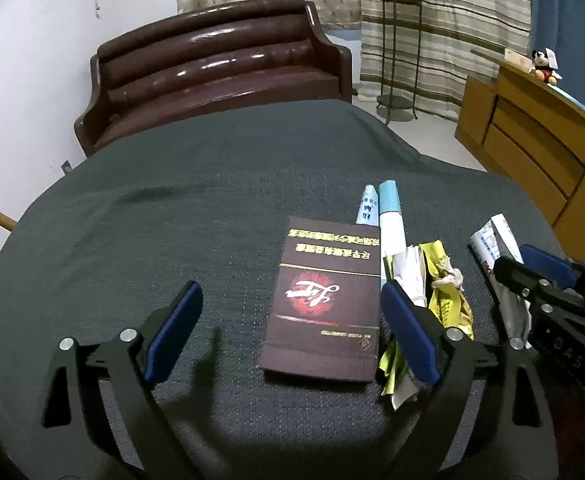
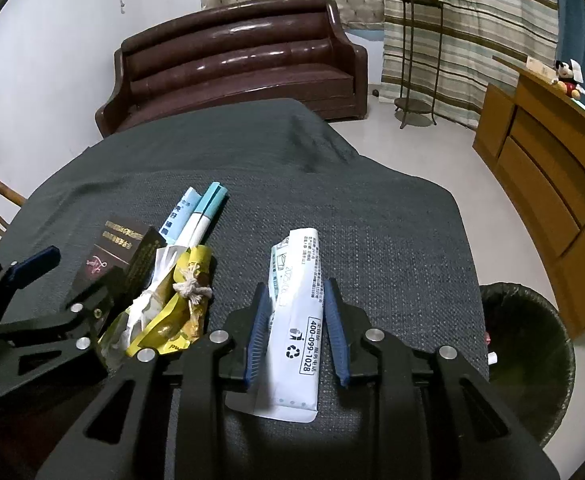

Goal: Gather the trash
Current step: 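Grasp the dark cigarette box with the left gripper while the right gripper grasps the white packet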

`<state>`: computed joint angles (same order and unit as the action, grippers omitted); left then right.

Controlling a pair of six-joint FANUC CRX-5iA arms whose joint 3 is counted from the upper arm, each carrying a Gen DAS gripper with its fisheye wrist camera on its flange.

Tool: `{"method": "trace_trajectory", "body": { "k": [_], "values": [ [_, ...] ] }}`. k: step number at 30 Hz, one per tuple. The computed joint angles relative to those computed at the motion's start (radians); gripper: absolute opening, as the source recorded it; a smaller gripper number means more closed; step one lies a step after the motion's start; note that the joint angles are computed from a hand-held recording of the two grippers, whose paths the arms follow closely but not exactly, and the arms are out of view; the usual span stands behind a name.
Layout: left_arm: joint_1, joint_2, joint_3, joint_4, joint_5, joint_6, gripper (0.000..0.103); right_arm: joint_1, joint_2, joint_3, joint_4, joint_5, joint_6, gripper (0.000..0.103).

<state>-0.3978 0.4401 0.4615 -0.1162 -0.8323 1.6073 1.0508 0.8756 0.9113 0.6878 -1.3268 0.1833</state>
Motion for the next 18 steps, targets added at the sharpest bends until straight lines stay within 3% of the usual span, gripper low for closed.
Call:
{"method": "trace_trajectory", "body": {
  "k": [7,11,14,16,18],
  "values": [
    [0.029,0.022,0.008,0.091,-0.027,-0.047,0.088,-0.003,-0.015,-0.026,-0.003,0.02,-0.015,0.04],
    [0.031,0.033,0.017,0.118,-0.029,-0.084,0.087,-0.004,-0.013,-0.026,-0.004,0.019,-0.01,0.041],
    [0.036,0.042,0.023,0.142,-0.044,-0.101,0.072,-0.005,-0.012,-0.023,-0.008,0.019,-0.005,0.041],
    [0.041,0.05,0.029,0.164,-0.058,-0.114,0.056,-0.004,-0.012,-0.022,-0.008,0.018,-0.004,0.042],
    [0.047,0.058,0.032,0.185,-0.07,-0.126,0.054,-0.005,-0.011,-0.021,-0.009,0.017,-0.003,0.042]
  ]
}}
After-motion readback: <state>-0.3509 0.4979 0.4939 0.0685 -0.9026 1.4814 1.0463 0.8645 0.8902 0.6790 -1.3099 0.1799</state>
